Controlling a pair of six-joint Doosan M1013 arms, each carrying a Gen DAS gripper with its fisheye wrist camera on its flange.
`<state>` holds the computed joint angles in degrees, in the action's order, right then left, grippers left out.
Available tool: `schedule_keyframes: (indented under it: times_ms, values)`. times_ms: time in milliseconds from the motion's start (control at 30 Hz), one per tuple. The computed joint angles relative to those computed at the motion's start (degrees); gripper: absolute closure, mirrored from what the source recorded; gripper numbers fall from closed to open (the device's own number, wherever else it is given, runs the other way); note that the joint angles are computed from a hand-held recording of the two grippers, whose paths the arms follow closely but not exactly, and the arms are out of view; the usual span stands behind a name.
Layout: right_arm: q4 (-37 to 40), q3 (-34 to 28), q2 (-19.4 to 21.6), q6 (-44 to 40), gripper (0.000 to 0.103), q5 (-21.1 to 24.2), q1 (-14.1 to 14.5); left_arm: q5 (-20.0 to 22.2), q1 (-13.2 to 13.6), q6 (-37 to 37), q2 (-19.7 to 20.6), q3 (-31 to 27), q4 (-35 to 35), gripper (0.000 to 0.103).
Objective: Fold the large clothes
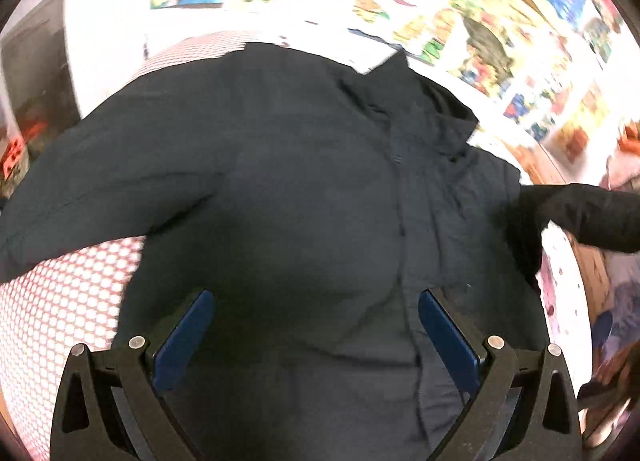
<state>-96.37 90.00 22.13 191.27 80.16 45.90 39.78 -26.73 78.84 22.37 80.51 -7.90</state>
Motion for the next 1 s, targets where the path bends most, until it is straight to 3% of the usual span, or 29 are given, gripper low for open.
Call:
schedule_keyframes:
  times_ms: [167,300,400,600,700,733,867,1000]
  values:
    - [2.4,-3.77,2.61,-13.93,0.101,-10.7,1.44,-1.82,2.75,0.34,-0.49,1.78,-5.13,0.0]
    - [10.02,-6.19,4.51,-26.93,0.101,-19.01,1.74,-3.44,4.58,3.82,-0.53,2.93,-10.93,0.001]
    - [17.02,-8.93,6.6,-36.09,0.101,-20.83,1.74,-4.49,5.94,7.71,-0.56,3.98,-17.83,0.001]
    - [30.09,-9.98,7.81,-46.55,0.097,-22.86,1.61,-3.18,8.7,22.76,0.31,5.65,-40.34,0.001]
    - [35.65,-9.15,7.34,-52.17,0.075,-25.63,1.59,-1.45,9.24,27.73,0.91,5.88,-47.11,0.001]
    - [35.47,-8.59,7.18,-52.72,0.061,-26.09,2.05,-1.16,9.23,29.12,1.08,5.94,-48.73,0.001]
    - [31.26,-6.77,6.53,-53.16,0.059,-24.92,4.48,-0.7,8.88,32.09,1.38,6.06,-51.22,0.001]
    - [29.79,-3.26,3.49,-49.32,0.053,-27.23,6.55,-0.4,8.13,35.51,1.14,6.19,-51.66,0.001]
